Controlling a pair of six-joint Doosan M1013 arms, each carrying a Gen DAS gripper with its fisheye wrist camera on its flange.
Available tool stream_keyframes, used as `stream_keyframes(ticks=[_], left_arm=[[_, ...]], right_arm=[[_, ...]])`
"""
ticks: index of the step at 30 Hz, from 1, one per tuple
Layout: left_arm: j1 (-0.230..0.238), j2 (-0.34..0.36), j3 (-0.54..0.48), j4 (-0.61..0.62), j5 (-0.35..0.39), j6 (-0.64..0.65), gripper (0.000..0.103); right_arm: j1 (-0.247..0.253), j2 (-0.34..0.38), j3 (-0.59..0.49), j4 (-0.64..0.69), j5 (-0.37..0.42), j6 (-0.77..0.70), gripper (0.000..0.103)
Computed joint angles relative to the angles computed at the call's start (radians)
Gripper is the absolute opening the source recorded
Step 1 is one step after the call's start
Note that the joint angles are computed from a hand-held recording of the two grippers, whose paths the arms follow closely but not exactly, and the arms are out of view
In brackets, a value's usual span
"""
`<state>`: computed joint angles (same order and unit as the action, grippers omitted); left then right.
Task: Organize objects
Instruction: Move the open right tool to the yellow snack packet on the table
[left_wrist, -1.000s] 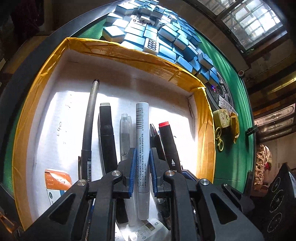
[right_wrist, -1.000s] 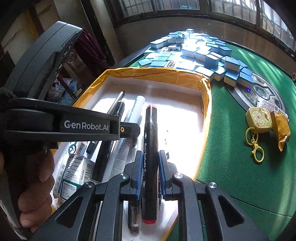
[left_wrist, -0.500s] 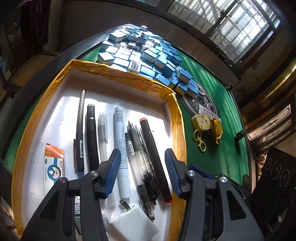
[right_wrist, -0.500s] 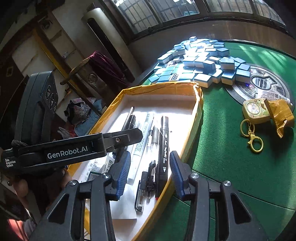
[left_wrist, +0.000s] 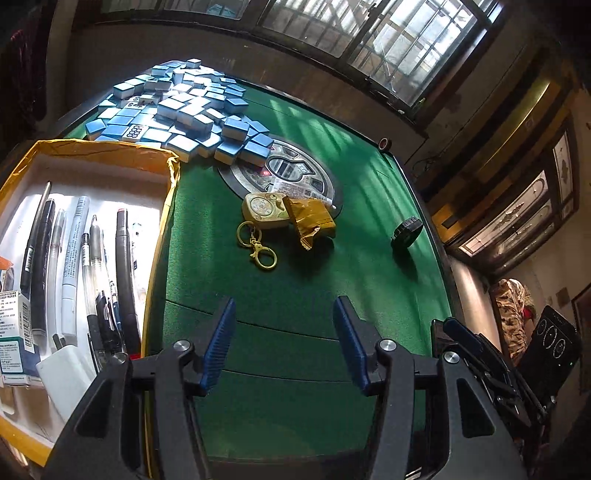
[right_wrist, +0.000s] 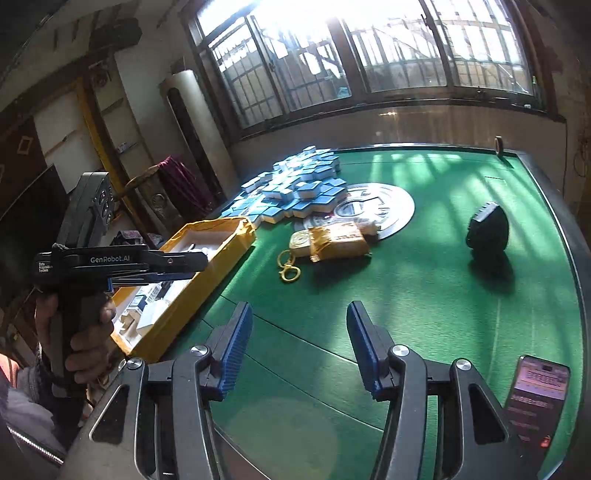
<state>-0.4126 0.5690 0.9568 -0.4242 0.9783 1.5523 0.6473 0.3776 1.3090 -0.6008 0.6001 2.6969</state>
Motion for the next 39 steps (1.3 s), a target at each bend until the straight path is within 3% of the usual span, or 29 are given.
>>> stream_keyframes(ticks=[6, 8, 11, 12, 14, 15, 20, 24, 29, 33, 39], left_arm=[[-0.019, 0.017, -0.023, 0.022, 0.033, -0.024, 0.053], [-0.02, 0.021, -0.028, 0.023, 0.042, -0.026, 0.053], [-0.02, 0.016, -0.02, 0.034, 0.03, -0.027, 0.053], [-0.02, 0.015, -0.02, 0.039, 0.029, -0.027, 0.053], [-0.017, 0.013, -0.015, 0.034, 0.023, -0.021, 0.053], [-0.016, 0.011, -0.01, 0.032, 0.019, -0.018, 0.053], [-0.005, 0.012, 0.0, 0.031, 0.016, -0.031, 0.053], [0.001, 0.021, -0.008, 0.035, 0.025, -0.041, 0.053], [0.009, 0.02, -0.006, 0.035, 0.024, -0.045, 0.053], [0.017, 0.018, -0.001, 0.031, 0.023, -0.052, 0.053], [0.026, 0.022, -0.003, 0.004, 0.031, -0.042, 0.053]], right_arm=[[-0.049, -0.101, 0.155, -0.108, 0.031, 0.216, 0.048], [-0.086, -0.111, 0.186, 0.004, -0.021, 0.165, 0.048], [-0.126, -0.1, 0.182, 0.157, -0.004, 0.089, 0.048], [-0.135, -0.097, 0.174, 0.151, 0.006, 0.09, 0.048], [-0.127, -0.08, 0.125, 0.028, 0.142, 0.171, 0.048], [-0.123, -0.08, 0.112, -0.015, 0.17, 0.207, 0.047], [-0.093, -0.109, 0.119, -0.155, 0.022, 0.362, 0.048], [-0.052, -0.057, 0.057, -0.186, -0.025, 0.39, 0.053], [-0.039, 0.046, -0.068, -0.083, -0.057, 0.302, 0.054], [-0.067, 0.142, -0.207, 0.208, 0.01, 0.066, 0.054], [-0.096, 0.244, -0.369, 0.315, 0.187, 0.038, 0.054]])
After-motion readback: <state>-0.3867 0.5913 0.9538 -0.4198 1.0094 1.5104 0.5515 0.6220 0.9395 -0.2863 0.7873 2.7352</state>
